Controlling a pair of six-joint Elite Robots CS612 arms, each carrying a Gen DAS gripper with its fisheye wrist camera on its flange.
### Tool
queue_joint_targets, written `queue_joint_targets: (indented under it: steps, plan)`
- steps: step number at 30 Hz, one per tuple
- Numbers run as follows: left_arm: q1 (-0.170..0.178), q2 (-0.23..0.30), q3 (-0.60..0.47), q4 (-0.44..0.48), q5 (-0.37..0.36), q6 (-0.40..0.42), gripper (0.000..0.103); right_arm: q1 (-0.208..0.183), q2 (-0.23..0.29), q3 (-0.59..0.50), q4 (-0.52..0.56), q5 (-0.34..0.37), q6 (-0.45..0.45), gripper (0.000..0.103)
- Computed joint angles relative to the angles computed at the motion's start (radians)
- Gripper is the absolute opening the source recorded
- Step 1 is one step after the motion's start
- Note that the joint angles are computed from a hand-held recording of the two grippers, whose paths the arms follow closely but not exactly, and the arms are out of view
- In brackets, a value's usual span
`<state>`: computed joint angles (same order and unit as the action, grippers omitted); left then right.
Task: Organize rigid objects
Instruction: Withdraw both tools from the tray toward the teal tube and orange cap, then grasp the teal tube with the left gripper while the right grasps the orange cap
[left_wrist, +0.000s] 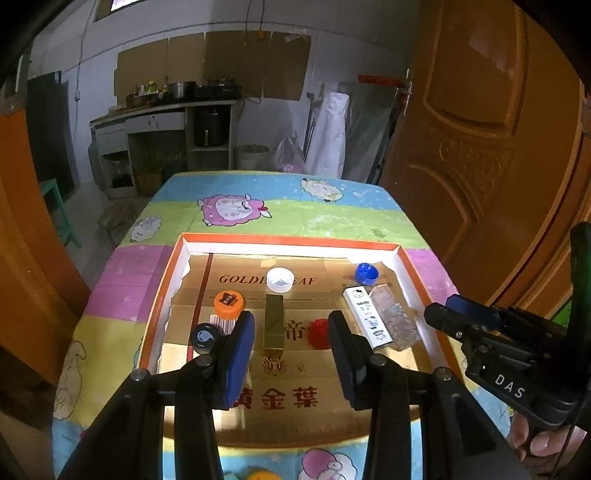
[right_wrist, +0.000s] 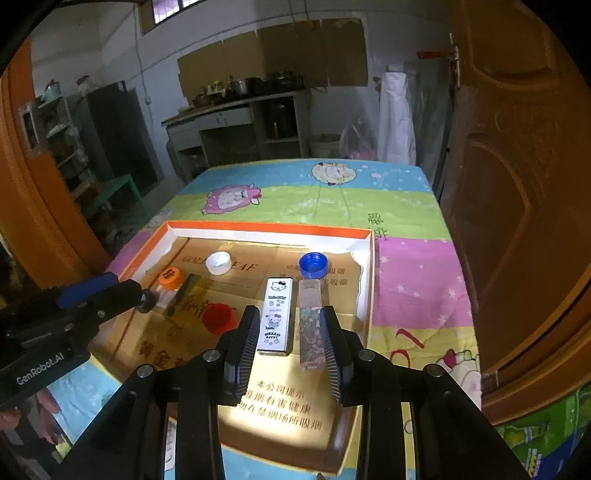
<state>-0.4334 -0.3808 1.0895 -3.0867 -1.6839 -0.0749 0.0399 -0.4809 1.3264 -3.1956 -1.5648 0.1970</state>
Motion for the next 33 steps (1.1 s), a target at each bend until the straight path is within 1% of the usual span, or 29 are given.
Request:
queue_joint_targets:
  steps: [13,18,24,27,29,33]
  plan:
    - [0.009,-0.081,0.149,-0.125,0.023,-0.040,0.041,0.016,-0.076,0.116,-0.080,-0.014,-0.021,0.035]
    - [0.019,-0.103,0.204,-0.159,0.030,-0.071,0.041,0.026,-0.095,0.149,-0.099,-0.014,-0.030,0.035]
    - [0.021,-0.114,0.262,-0.192,0.047,-0.099,0.041,0.040,-0.108,0.180,-0.102,0.001,-0.034,0.035]
    - [0.017,-0.112,0.291,-0.191,0.054,-0.111,0.041,0.046,-0.112,0.193,-0.103,0.011,-0.034,0.035]
    - [0.012,-0.105,0.307,-0.187,0.071,-0.118,0.041,0.049,-0.114,0.200,-0.101,0.019,-0.035,0.035]
    - [0.007,-0.085,0.315,-0.123,0.074,-0.138,0.041,0.056,-0.118,0.214,-0.100,0.029,-0.042,0.035]
